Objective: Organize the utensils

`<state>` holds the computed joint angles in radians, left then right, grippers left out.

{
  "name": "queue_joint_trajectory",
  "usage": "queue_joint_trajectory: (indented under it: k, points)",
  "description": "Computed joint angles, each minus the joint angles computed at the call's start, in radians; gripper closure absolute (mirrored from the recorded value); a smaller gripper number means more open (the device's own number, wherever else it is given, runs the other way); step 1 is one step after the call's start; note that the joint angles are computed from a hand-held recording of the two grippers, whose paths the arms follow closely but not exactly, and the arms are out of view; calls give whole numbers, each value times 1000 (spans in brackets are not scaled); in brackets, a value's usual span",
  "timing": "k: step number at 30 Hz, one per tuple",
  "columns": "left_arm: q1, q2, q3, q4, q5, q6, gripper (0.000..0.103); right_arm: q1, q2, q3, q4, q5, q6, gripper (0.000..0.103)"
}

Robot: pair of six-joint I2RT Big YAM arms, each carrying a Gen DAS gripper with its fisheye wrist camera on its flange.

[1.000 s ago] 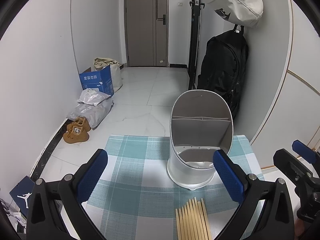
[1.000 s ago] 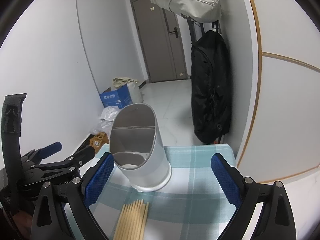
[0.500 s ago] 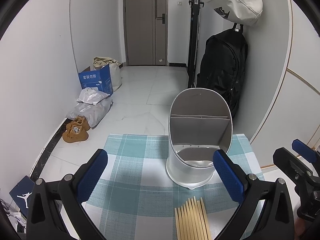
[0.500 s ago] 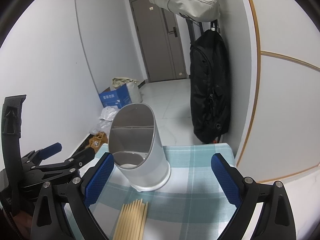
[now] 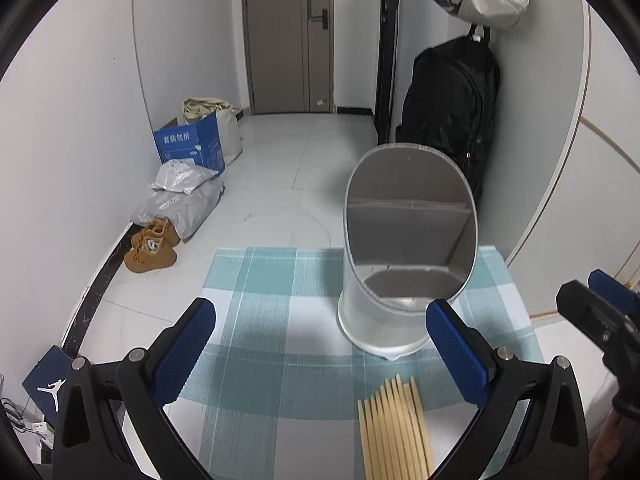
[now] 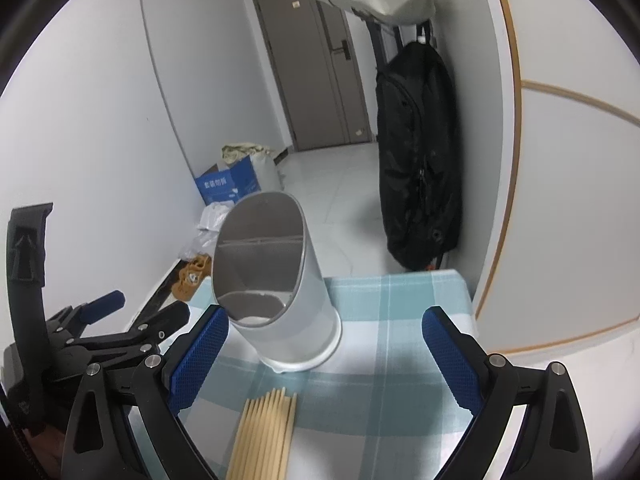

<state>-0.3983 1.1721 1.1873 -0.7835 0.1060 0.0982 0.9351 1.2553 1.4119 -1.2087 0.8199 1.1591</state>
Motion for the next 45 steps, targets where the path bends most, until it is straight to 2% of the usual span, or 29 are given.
queue_joint_trajectory:
  k: [5,8,11,14,20,25,33,37,42,45]
  points:
    - [11,33,11,-69,27,51,1,-16,4,-7,-15,-47,21,5]
    - [20,66,20,-140,43,73,1,-34,1,-18,-9,-102,26,5]
    - [22,102,26,-218,33,107,1,-50,-9,-41,17,-161,28,6]
    - [23,130,33,-288,24,138,1,-58,-4,-44,1,-179,25,6]
    - [20,170,46,-365,-8,175,7,-73,4,-55,-2,-219,-10,6]
    - [-8,190,56,-385,-75,166,8,-88,12,-60,3,-248,-28,6]
    - [-20,201,71,-425,-54,142,9,-86,34,-42,-9,-256,-59,7]
    - [-28,214,80,-438,-68,134,13,-89,36,-43,-3,-268,-65,7]
    - [-16,228,94,-447,-47,140,24,-88,37,-43,1,-268,-71,7]
    - [-19,217,87,-436,-39,151,43,-88,35,-46,4,-279,-71,7]
